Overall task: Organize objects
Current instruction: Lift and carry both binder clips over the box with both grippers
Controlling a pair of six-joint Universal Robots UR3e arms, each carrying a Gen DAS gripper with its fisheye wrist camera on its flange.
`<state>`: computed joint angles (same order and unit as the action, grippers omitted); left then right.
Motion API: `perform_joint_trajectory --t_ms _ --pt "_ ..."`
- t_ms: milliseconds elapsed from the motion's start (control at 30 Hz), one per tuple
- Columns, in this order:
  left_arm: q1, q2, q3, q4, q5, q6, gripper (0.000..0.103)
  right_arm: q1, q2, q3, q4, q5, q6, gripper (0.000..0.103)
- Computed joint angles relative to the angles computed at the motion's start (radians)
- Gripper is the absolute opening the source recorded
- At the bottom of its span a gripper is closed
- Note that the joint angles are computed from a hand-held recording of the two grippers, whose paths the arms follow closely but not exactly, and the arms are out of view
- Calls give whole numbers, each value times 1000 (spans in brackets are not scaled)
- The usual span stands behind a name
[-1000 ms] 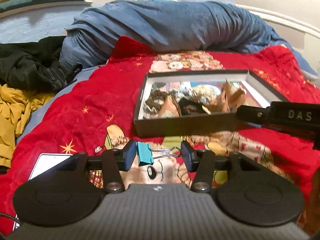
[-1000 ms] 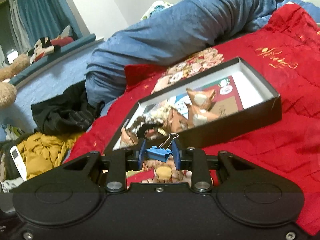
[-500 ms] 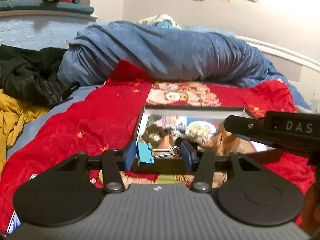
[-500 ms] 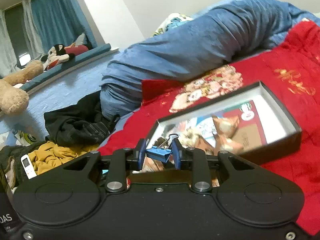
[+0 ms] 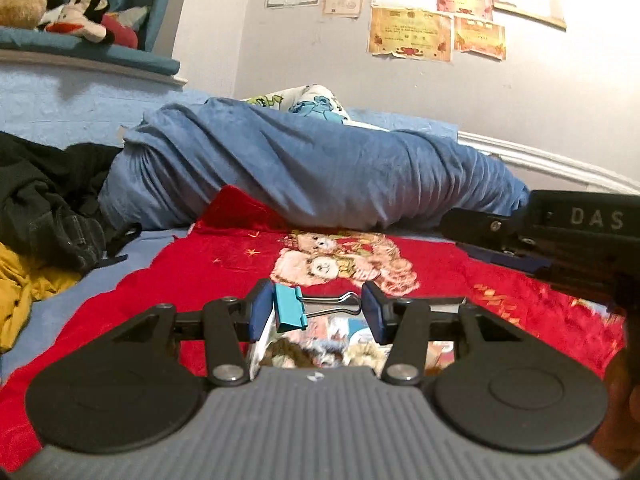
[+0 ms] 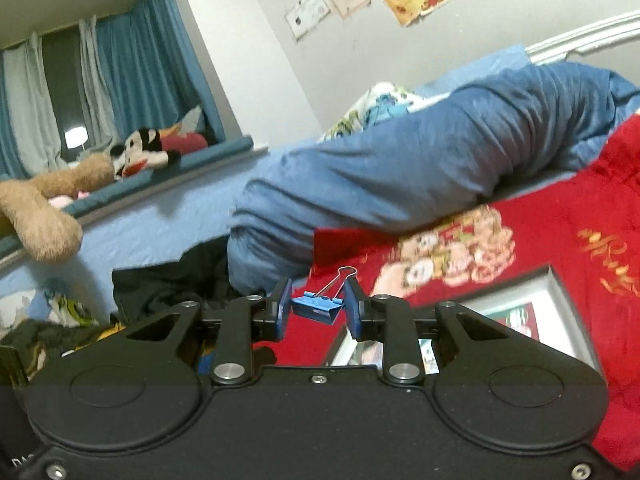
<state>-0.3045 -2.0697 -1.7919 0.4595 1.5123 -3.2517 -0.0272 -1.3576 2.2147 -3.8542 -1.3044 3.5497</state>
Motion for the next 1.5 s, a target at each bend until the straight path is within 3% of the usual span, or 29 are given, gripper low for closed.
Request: perform_joint_trajectory --t_ms 133,400,700,1000,1267,1500 --pt "6 -20 102 -54 -38 -49 53 -22 -15 -35 29 24 23 28" --pt "-2 -140 387 -162 -49 -116 53 -147 -3 -76 22 182 81 28" --pt "-24 -307 650 -259 -28 -182 53 -147 146 -250 50 133 84 28" --pt "-14 -406 696 -277 -35 -144 53 -107 290 -469 149 82 34 28" --pt "-18 -455 715 -293 6 -123 53 -106 396 -566 157 88 87 28" --pt "-18 -496 756 -288 23 -92 53 -115 483 -745 286 99 94 28"
